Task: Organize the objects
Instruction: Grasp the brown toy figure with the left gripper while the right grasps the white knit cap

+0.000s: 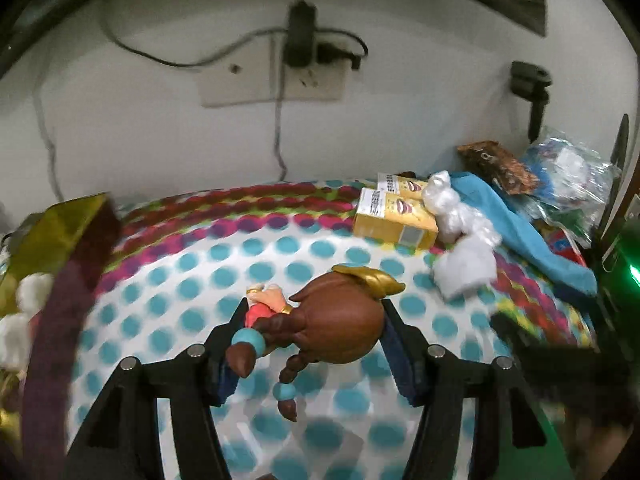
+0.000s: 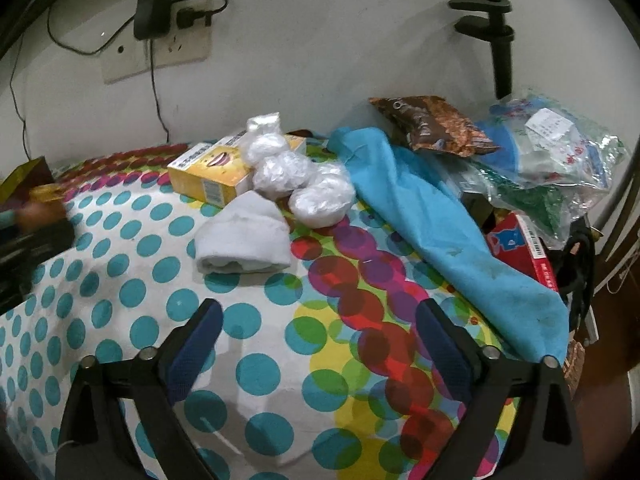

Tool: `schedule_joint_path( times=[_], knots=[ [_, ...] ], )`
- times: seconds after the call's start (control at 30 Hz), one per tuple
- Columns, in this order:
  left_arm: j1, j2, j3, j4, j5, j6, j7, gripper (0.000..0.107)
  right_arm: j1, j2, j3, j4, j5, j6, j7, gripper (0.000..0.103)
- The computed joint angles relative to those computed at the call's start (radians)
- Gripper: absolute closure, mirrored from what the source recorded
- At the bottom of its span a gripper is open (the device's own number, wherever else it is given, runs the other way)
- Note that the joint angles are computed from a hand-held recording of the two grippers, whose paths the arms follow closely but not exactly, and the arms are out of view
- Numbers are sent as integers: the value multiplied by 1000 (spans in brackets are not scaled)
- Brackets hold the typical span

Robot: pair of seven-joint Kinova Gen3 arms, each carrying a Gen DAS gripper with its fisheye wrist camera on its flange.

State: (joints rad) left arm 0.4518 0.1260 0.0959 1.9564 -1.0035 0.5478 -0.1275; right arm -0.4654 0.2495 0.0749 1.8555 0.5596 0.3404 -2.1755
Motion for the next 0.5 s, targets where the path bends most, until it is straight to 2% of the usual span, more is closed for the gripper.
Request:
schedule_joint_path(
  times=[0.07,0.17,0.27,0.37,0.5],
  knots=[
    [14,-52,4,63,-16,7,33,46,10,10,-13,-14,-15,14,21,4],
    [-14,-111,41,128,18,40,25,46,-11,17,13,-22,-6,-6,6,3],
    [-48,-181,68,196,66,36,-9,46,-9,38,-16,-50,-14,0,29,3],
    [-82,-238,111,260,42,41,9,46,-80,70,23,-93,37,47,1,4],
    [-142,-308,111,319,91,-9,-15,46,-122,96,34,-135,82,86,-29,5]
  ],
)
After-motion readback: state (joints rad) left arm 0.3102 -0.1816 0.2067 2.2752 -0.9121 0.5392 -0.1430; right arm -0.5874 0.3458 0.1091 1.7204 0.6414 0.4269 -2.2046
